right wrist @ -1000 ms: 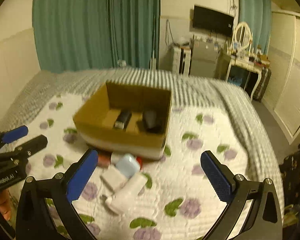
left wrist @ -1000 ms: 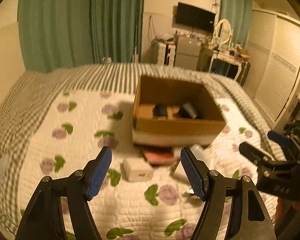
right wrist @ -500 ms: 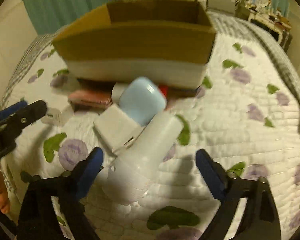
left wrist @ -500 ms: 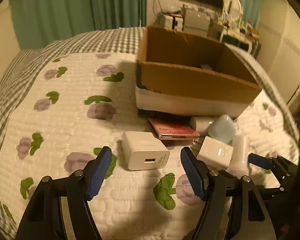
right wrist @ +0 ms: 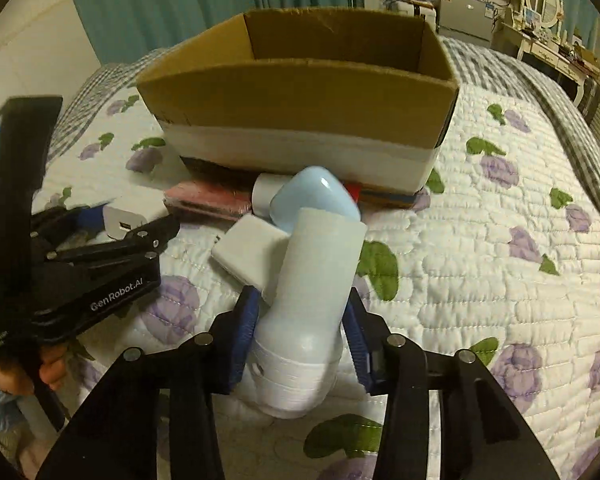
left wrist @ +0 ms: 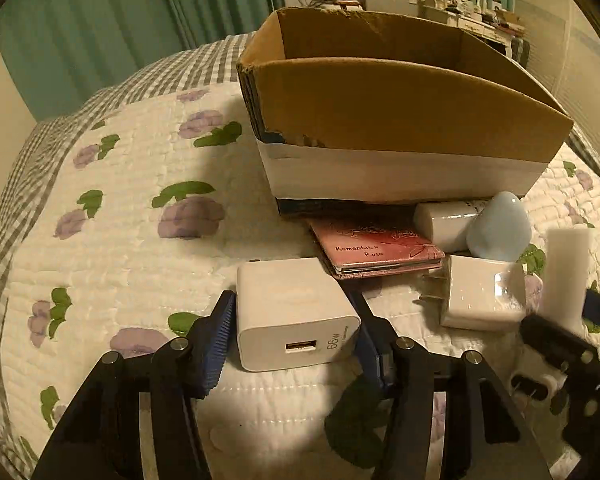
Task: Organize rigid objects
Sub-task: 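Grasp the white charger with the left tool while the right tool grasps the white cylinder, then place the charger and white cylinder into the box and open both tools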
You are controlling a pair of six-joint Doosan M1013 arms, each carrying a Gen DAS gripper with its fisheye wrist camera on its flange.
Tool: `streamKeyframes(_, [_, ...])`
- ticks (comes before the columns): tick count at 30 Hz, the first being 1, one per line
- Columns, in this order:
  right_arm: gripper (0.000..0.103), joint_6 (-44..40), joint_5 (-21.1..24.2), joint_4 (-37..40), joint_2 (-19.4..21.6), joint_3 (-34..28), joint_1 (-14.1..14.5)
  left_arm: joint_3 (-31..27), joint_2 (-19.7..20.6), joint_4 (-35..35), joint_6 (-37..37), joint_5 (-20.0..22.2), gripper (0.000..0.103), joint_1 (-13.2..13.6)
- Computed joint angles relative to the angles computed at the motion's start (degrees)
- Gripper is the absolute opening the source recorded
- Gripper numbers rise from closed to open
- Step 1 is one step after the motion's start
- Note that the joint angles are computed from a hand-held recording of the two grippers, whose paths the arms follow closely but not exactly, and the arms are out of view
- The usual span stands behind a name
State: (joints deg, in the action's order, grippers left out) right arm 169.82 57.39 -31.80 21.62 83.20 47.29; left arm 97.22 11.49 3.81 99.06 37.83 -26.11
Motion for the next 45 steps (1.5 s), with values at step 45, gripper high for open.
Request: streamKeyframes(45, [0.032, -21.69, 2.48, 0.78, 2.22, -9.63, -10.37, -13.26, 5.02, -17.75, 10.13, -5.50, 0.052, -0.52])
